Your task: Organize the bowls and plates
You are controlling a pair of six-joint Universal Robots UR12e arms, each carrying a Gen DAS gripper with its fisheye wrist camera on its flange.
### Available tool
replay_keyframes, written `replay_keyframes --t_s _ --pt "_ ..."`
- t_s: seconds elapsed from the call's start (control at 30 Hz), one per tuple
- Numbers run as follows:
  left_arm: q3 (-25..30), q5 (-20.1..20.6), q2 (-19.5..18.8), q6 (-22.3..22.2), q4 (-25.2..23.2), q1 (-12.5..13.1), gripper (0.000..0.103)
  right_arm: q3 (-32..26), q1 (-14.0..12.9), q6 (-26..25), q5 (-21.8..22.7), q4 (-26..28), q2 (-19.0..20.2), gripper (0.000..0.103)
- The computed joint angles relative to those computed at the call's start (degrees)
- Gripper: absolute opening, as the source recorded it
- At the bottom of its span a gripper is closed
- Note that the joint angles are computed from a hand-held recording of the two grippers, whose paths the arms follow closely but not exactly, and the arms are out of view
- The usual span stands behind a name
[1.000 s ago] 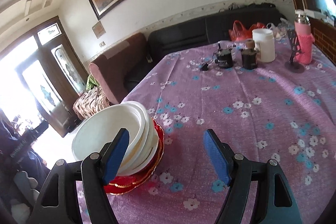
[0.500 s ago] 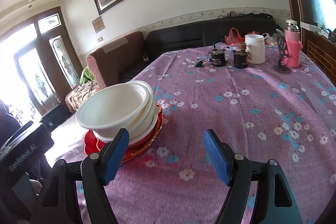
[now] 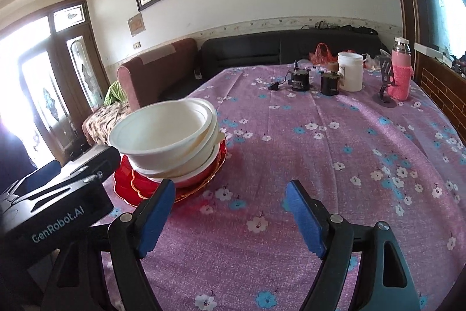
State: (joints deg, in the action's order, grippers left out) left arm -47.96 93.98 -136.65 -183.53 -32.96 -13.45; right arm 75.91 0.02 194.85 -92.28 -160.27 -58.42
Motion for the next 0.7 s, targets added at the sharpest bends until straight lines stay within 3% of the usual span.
replay_keyframes --t_s 0.7 --pt "6.97 0.56 -4.38 -1.47 -7.08 0.28 0.103 -4.45 -0.57 0.71 2.17 5.63 3.66 0.083"
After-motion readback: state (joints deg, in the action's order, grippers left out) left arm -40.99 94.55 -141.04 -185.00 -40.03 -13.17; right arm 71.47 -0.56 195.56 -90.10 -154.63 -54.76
